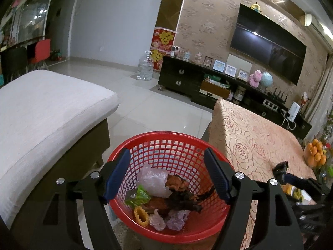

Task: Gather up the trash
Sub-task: 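Move the right gripper to the table and grasp the white paper with sponge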

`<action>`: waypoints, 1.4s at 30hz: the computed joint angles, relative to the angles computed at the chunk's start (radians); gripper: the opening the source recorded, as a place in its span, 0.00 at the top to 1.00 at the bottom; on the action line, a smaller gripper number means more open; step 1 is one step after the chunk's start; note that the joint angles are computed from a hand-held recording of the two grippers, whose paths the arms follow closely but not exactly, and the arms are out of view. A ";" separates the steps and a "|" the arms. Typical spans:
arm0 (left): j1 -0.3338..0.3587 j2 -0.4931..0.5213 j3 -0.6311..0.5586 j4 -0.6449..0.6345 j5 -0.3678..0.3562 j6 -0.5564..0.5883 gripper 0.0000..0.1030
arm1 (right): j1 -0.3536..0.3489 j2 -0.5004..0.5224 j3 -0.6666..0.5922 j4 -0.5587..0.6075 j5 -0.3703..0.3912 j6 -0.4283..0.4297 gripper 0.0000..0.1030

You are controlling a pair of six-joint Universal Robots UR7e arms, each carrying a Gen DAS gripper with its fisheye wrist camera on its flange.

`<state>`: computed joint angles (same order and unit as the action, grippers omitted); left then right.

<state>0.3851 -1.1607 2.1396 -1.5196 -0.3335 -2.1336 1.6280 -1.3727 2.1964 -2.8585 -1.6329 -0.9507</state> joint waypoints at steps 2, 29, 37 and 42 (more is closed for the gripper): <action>0.001 0.012 -0.004 -0.019 0.001 0.022 0.32 | -0.044 -0.040 -0.004 0.005 0.005 -0.012 0.32; 0.028 0.178 -0.036 -0.457 -0.009 0.474 0.32 | -0.305 -0.040 -0.119 -0.057 -0.024 0.030 0.44; 0.023 0.161 -0.009 -0.502 -0.009 0.482 0.32 | -0.299 0.014 -0.135 -0.100 -0.090 0.020 0.52; 0.023 0.159 -0.006 -0.507 -0.009 0.490 0.32 | -0.300 0.023 -0.139 -0.108 -0.106 0.020 0.55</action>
